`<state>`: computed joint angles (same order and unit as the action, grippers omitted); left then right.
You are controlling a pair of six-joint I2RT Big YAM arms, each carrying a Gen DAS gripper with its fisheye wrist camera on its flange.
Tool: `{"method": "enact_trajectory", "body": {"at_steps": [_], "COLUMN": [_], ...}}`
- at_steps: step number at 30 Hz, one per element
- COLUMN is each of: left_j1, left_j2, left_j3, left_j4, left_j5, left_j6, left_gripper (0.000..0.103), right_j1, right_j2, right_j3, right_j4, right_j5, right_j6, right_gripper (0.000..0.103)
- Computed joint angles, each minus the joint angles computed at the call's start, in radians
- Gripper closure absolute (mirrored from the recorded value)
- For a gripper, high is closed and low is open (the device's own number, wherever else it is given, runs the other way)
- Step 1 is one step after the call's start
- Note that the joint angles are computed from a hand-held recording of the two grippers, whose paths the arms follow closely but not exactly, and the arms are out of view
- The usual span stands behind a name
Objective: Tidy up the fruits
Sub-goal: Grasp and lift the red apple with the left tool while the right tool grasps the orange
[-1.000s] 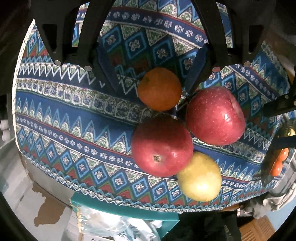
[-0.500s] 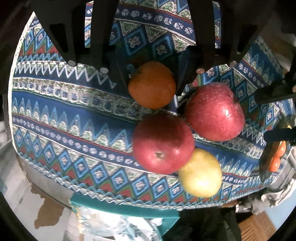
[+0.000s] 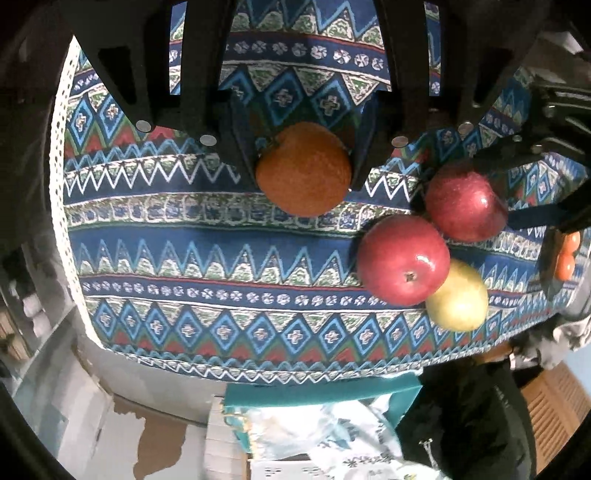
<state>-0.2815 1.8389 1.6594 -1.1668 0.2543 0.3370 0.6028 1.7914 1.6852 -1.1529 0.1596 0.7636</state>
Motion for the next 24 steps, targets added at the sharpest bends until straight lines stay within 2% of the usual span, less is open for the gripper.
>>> {"method": "enact_trajectory", "body": {"at_steps": [5, 12, 14, 15, 24], "left_j1": [-0.018, -0.014, -0.013, -0.015, -0.008], "left_j2": [0.031, 0.048, 0.052, 0.050, 0.019], "left_j3": [0.009, 0.009, 0.013, 0.011, -0.023], "left_j4": [-0.006, 0.019, 0.019, 0.024, 0.057], "left_j5": [-0.026, -0.002, 0.010, 0.003, -0.005], "left_j6": [-0.002, -0.030, -0.024, -0.022, 0.004], "left_gripper": [0.016, 0.016, 0.019, 0.025, 0.025], "right_j1": [-0.005, -0.006, -0.007, -0.008, -0.004], "right_j2": [-0.036, -0.027, -0.022, -0.022, -0.007], "right_j3": [-0.040, -0.049, -0.047, -0.048, -0.015], "right_j4": [0.011, 0.028, 0.027, 0.028, 0.025], "right_j5": [-0.005, -0.014, -0.017, -0.017, -0.001], "right_j6": [0.003, 0.008, 0.008, 0.008, -0.001], "right_gripper": [0.054, 0.054, 0.054, 0.054, 0.054]}}
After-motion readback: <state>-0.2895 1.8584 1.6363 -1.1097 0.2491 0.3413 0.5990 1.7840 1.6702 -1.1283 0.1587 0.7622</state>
